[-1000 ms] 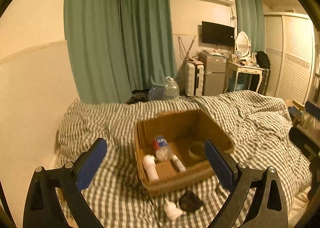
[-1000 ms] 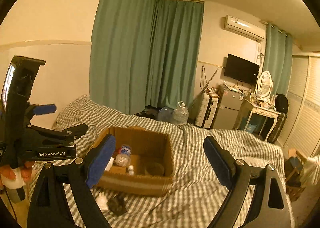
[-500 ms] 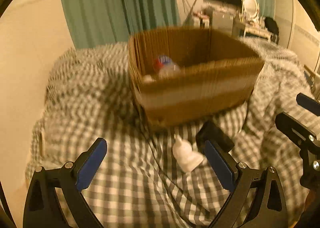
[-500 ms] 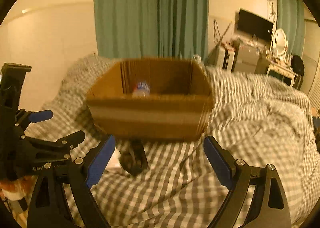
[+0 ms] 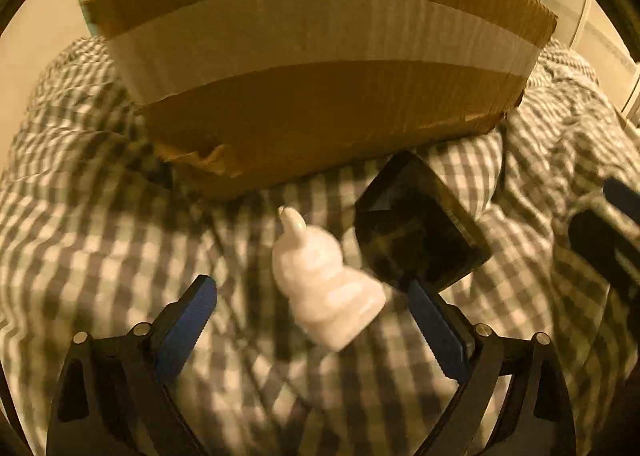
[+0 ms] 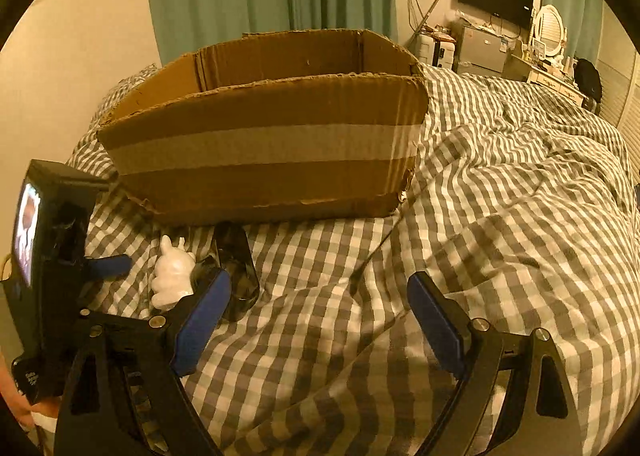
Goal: Organize objects
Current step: 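Grasp the white bunny figurine with the left gripper while the right gripper approaches the black holder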
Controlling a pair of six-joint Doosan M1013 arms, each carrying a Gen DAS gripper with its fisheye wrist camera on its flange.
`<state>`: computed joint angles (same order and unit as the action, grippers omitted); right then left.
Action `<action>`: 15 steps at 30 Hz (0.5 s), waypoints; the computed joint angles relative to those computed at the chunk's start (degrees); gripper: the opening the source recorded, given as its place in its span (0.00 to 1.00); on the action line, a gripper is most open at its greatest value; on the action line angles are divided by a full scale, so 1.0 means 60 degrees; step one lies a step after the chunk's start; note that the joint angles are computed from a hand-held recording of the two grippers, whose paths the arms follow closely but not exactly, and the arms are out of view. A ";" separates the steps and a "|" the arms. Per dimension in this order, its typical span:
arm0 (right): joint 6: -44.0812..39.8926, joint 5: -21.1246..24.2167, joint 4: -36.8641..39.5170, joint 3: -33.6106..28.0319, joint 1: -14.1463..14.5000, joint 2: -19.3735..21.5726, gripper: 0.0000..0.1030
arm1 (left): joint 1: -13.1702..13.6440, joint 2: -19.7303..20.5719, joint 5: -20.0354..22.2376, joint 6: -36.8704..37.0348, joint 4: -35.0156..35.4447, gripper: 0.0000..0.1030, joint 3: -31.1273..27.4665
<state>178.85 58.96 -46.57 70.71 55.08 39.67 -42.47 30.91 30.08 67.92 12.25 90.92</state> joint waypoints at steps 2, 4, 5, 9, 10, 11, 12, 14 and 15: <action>-0.0067 0.0046 0.0060 -0.0042 -0.0009 0.0026 0.87 | 0.0024 0.0077 -0.0155 0.0176 -0.0284 0.80 -0.0071; -0.0133 0.0096 0.0107 -0.0069 -0.0017 0.0061 0.87 | 0.0058 0.0224 0.0028 0.0785 -0.0876 0.65 -0.0230; -0.0149 0.0112 0.0122 -0.0073 -0.0019 0.0069 0.87 | 0.0077 0.0302 0.0225 0.1237 -0.1296 0.58 -0.0315; -0.0170 0.0088 0.0229 -0.0064 -0.0049 0.0083 0.87 | -0.0065 0.0175 0.0050 0.0930 -0.0711 0.58 -0.0131; -0.0148 0.0080 0.0236 -0.0051 -0.0053 0.0080 0.87 | -0.0075 0.0106 -0.0015 0.0839 -0.0661 0.58 -0.0065; -0.0115 0.0039 0.0230 -0.0023 -0.0057 0.0068 0.87 | -0.0091 0.0008 -0.0051 0.0648 -0.0538 0.58 0.0019; -0.0073 -0.0011 0.0209 0.0005 -0.0056 0.0051 0.87 | -0.0103 -0.0111 -0.0062 0.0466 -0.0430 0.58 0.0113; 0.0033 -0.0179 0.0135 0.0096 -0.0058 0.0001 0.87 | -0.0113 -0.0466 -0.0187 0.0294 -0.0303 0.58 0.0404; 0.0056 -0.0279 0.0123 0.0123 -0.0066 -0.0012 0.87 | -0.0116 -0.0636 -0.0321 0.0254 -0.0215 0.58 0.0556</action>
